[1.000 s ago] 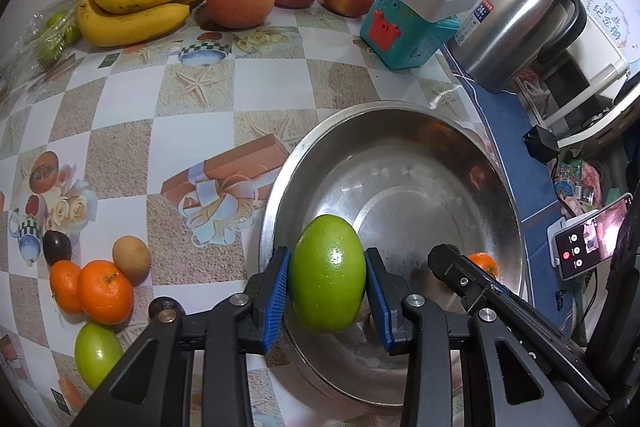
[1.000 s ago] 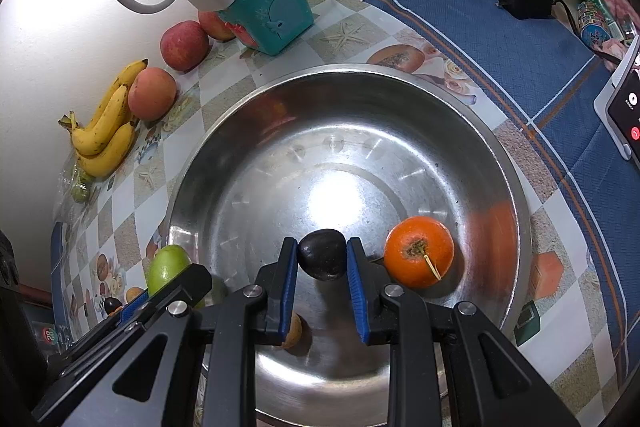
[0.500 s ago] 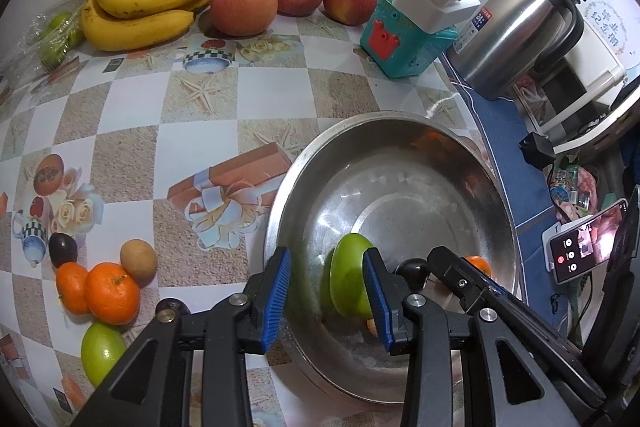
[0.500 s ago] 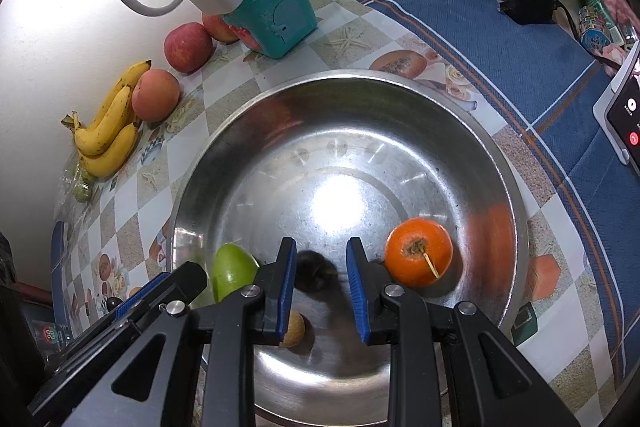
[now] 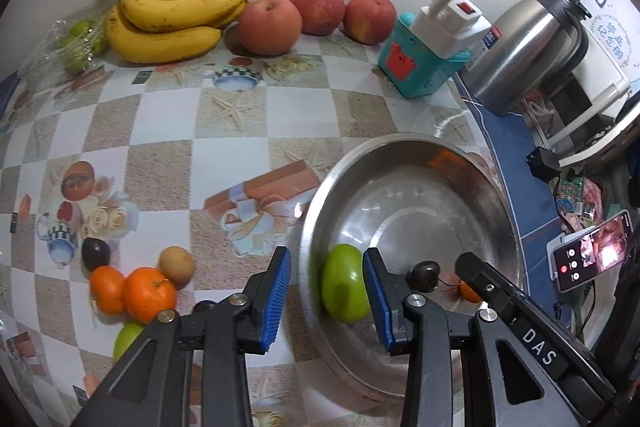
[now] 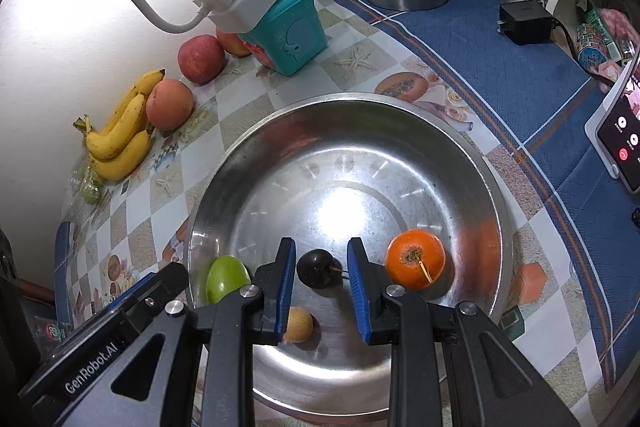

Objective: Organize fruits
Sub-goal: 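Open the right gripper to drop the plum while the left drops the mango into the plate, then withdraw both open grippers from the plate back toward the fruit pile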

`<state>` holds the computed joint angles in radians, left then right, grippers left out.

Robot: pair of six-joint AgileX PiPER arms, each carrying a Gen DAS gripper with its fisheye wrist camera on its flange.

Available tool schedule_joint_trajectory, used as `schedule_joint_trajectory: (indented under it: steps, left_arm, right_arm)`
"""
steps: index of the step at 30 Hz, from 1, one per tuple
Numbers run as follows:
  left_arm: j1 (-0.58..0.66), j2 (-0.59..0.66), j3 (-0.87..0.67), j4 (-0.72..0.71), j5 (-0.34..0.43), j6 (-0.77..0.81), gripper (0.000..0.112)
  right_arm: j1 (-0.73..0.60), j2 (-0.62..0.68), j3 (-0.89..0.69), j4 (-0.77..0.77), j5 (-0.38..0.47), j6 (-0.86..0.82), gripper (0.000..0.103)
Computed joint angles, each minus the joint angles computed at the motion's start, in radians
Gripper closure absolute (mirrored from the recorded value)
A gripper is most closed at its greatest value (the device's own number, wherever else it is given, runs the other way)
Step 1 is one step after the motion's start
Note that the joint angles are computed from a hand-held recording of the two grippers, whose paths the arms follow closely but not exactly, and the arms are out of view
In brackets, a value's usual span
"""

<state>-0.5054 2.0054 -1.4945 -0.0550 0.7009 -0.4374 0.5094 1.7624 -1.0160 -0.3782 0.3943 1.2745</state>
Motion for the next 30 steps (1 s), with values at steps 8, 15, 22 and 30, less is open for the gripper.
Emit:
schedule_joint_trajectory:
  steps: [8, 15, 22, 30]
  left_arm:
    - [0.022, -0.020, 0.014, 0.110, 0.038, -0.104, 0.071]
    - [0.051, -0.038, 0.045, 0.185, 0.061, -0.181, 0.071]
    - [0.076, -0.059, 0.071, 0.213, 0.067, -0.218, 0.071]
    - [0.086, -0.045, 0.072, 0.261, 0.104, -0.275, 0.052]
  right_arm:
    - [0.005, 0.008, -0.015, 0.023, 0.016, -0.035, 0.076]
    - [0.012, 0.013, -0.026, 0.032, 0.025, -0.060, 0.076]
    - [0.028, 0.029, -0.054, 0.033, 0.039, -0.080, 0.076]
    - [0.050, 0.049, -0.086, -0.009, 0.092, -0.064, 0.051]
